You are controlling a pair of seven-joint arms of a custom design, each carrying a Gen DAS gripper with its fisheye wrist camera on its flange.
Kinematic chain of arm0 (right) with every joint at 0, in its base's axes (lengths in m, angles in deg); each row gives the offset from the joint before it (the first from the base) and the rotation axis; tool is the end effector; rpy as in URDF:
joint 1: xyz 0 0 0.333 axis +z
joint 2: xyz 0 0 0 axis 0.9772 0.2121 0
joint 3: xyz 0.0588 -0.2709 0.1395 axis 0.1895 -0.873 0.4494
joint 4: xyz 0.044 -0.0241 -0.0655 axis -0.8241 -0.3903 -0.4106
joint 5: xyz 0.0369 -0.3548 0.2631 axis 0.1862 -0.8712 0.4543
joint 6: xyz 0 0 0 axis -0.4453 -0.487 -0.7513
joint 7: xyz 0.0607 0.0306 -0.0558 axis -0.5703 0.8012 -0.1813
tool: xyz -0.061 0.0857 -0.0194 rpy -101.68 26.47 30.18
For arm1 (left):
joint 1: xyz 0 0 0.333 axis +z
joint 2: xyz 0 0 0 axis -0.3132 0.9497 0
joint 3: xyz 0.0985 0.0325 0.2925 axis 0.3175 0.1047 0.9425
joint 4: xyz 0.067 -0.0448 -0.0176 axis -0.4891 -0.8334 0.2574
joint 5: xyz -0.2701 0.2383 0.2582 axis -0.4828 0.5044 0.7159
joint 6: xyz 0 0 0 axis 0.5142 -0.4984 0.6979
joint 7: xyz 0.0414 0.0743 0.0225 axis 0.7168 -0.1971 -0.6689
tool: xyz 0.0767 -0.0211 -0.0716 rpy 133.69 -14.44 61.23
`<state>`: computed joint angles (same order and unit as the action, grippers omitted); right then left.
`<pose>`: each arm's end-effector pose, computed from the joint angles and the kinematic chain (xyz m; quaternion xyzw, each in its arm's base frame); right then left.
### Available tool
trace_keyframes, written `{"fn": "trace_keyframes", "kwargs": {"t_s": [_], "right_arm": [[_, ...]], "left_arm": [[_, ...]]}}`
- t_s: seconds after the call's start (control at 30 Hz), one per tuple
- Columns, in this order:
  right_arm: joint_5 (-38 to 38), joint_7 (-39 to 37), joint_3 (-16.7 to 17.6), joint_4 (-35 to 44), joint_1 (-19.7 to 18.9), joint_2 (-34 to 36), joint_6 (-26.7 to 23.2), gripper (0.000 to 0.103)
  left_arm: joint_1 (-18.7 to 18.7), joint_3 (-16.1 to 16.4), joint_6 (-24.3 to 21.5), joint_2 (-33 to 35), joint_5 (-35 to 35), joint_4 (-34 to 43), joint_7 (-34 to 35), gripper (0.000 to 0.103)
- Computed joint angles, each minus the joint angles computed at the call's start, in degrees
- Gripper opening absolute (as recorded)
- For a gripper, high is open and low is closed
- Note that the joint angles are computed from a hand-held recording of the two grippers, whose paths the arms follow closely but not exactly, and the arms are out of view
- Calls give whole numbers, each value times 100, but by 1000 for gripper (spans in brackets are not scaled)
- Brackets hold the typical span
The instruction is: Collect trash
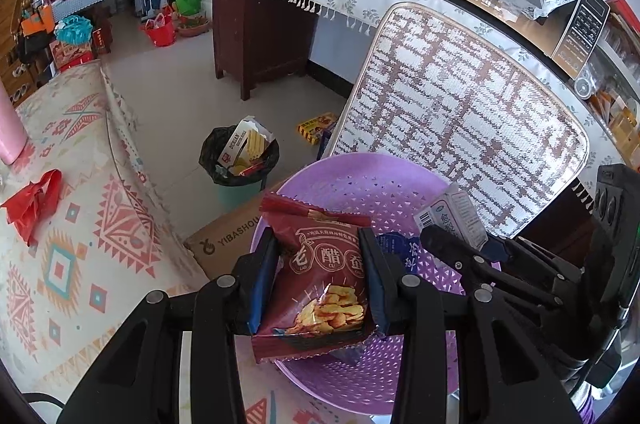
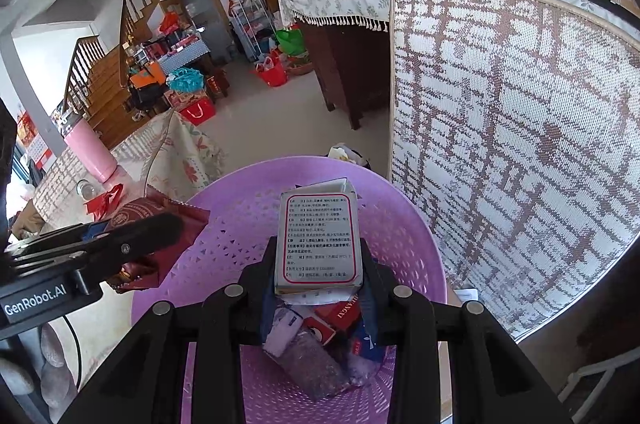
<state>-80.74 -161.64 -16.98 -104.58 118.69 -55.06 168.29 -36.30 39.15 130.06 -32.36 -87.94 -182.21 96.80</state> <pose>0.4337 0.5338 0.4870 -0.5764 0.7116 -0.1870 0.3554 0.5058 -0.2787 0.5155 -0.5206 0.7850 -0.3202 0.1009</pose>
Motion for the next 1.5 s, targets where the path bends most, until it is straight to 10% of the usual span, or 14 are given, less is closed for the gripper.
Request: {"fn": "trace_keyframes", "kwargs": {"t_s": [0.73,1.5], "right_arm": [[-191,407,60,-184,-58,-250,94,38],[-440,776,512,-254,195,-552,-678,56]], "left_arm": [[-103,89,548,-781,34,-663,55,71],[770,-641,1438,-3191,1934,-2396,-2056,99]]}}
